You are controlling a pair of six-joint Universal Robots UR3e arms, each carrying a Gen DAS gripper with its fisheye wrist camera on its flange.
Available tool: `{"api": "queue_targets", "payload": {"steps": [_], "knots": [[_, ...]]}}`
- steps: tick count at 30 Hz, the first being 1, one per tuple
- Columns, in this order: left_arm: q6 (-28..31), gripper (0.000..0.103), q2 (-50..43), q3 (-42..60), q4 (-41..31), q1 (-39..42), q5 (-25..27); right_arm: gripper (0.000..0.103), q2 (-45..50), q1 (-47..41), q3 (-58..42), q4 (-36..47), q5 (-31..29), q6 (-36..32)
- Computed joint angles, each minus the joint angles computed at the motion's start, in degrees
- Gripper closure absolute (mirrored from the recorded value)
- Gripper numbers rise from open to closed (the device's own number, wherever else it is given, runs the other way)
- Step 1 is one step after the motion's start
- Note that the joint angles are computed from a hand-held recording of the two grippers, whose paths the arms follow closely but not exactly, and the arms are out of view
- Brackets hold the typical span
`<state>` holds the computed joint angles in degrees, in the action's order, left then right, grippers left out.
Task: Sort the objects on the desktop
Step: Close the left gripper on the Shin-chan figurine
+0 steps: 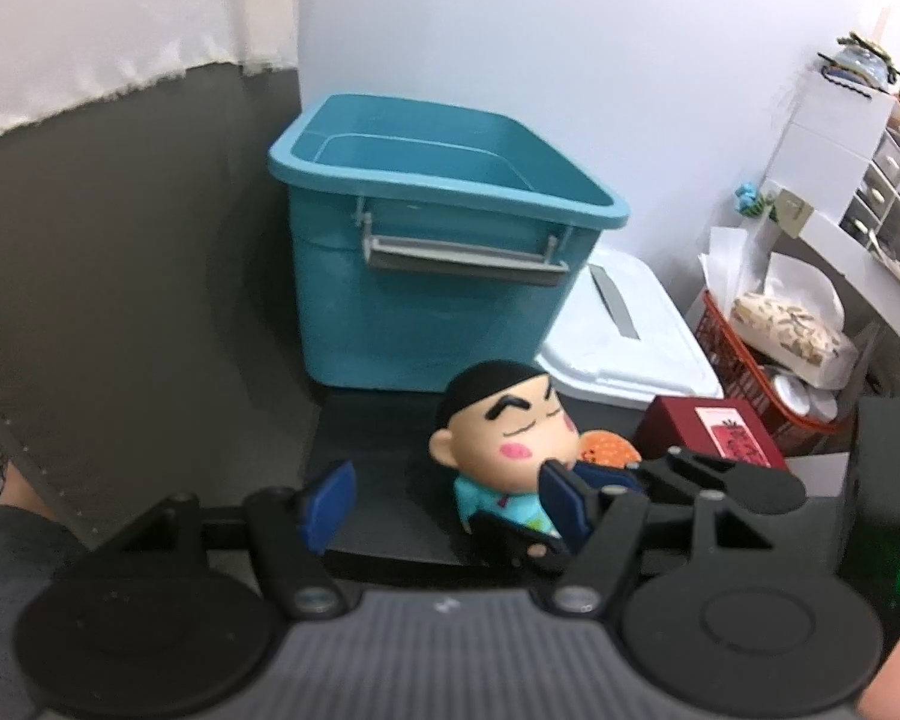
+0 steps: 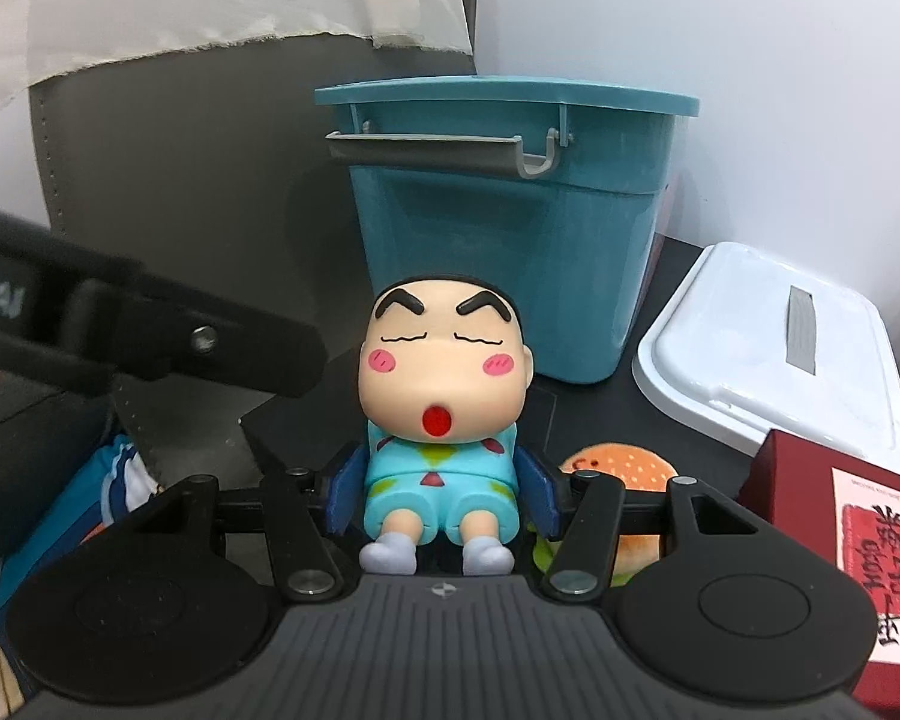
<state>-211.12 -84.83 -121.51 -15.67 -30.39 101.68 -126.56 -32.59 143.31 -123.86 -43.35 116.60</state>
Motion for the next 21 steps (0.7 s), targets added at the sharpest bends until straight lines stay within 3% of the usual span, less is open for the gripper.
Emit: {"api": "queue_targets", "payload": {"steps": [8, 12, 21], "knots": [[0.88, 0.032, -0.85, 0.03, 1.85, 0.16, -1.75, 0.044, -6.48, -5.13, -3.83, 17.04, 1.76, -8.92], [0.48, 0.032, -0.99, -0.46, 1.98, 0.42, -2.24, 0.044, -9.94, -7.05, -3.72, 21.57, 1.36, -12.69], [0.31, 0.032, -0.99, -0.41, 2.52, 0.28, -2.26, 0.042, -3.47, 2.19, 0.94, -2.17, -2.85, 1.34]]}}
